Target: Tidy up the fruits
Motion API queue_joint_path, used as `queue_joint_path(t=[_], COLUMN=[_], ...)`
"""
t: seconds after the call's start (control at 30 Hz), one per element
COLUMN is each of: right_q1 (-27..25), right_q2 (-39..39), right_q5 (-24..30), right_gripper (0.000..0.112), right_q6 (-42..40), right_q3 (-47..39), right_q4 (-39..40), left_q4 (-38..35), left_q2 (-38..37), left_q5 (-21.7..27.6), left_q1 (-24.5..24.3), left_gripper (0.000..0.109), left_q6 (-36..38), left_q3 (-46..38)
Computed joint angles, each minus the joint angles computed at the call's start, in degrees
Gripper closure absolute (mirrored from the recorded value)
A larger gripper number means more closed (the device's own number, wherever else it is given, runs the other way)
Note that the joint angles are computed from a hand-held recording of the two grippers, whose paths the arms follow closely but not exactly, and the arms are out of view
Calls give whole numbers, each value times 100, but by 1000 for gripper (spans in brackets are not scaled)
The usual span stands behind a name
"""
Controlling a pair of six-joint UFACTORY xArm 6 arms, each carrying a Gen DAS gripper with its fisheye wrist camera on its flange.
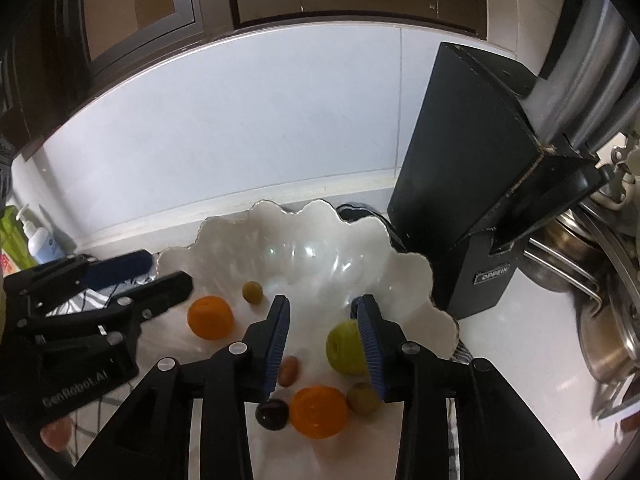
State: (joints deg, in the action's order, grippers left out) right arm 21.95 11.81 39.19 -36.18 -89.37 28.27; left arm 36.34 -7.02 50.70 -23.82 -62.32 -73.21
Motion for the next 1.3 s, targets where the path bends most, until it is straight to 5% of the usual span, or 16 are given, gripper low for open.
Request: queue_joint_path(t=[0.33, 0.77, 1.0, 1.3], right_q1=[28, 196, 239, 73], right_q2=[-801, -2636, -3728, -4914], right_q5=[-391, -1604, -2066, -1935], right_gripper=[58, 36, 27, 26], right_q6=[-2, 534, 1309, 1326], right_q3=[935, 2895, 3831, 4520], right_q4=[162, 31, -701, -739], left_q4=[908, 2072, 2308, 2708], left_q2=[-558, -1545, -1920, -1963], left_q5=[1007, 2172, 2529, 3858], left_q1=[-595, -1846, -2462, -3851], left_gripper=[46, 16, 13, 7], left_q6=[-612, -1289, -1486, -2098], left_q3=[304, 874, 1062, 867])
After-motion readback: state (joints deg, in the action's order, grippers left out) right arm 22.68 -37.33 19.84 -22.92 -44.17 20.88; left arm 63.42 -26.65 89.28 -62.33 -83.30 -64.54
